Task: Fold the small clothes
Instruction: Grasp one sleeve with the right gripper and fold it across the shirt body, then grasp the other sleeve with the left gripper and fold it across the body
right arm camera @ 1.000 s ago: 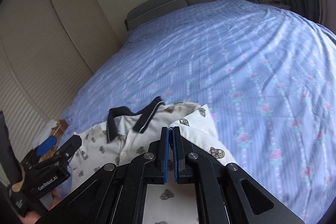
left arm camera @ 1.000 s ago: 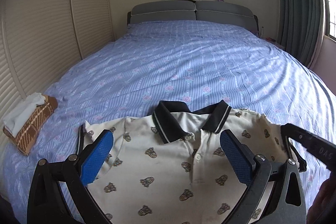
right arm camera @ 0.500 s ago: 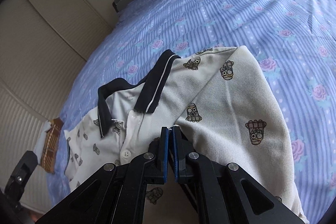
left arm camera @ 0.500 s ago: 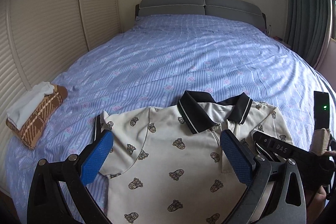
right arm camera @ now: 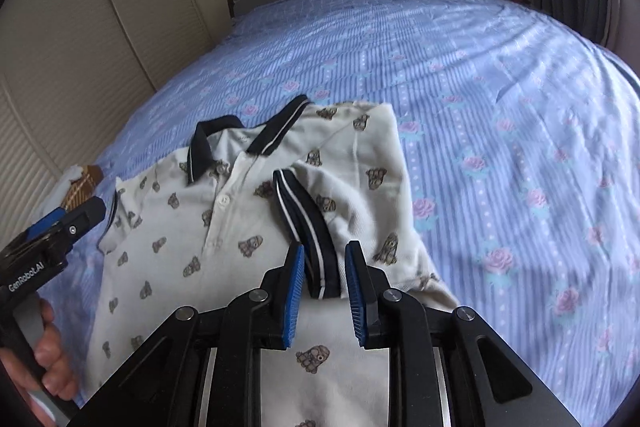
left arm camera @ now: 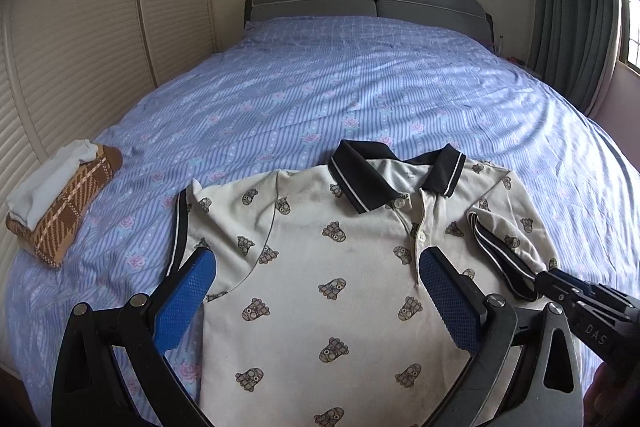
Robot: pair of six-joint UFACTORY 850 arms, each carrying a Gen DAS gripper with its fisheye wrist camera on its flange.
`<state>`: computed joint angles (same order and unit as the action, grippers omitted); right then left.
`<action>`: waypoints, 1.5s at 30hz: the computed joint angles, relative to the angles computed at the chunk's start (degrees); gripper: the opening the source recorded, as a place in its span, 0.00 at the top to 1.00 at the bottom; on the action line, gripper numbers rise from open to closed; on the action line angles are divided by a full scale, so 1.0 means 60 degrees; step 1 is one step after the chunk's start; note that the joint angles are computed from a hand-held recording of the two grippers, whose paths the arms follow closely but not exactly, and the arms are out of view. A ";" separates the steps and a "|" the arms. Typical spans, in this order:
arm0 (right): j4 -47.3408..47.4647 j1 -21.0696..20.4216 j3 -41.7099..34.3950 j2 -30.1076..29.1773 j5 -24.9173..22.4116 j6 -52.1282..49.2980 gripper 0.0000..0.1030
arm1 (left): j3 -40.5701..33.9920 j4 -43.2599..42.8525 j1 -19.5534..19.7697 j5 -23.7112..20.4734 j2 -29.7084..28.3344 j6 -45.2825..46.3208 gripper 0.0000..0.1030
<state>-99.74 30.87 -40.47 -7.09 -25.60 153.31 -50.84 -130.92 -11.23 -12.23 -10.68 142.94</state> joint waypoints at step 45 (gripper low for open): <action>0.2721 0.1370 -0.5186 -0.3687 -0.1086 -0.2338 0.78 | -0.6935 1.0567 0.3086 -0.5362 -0.5806 -0.9927 0.90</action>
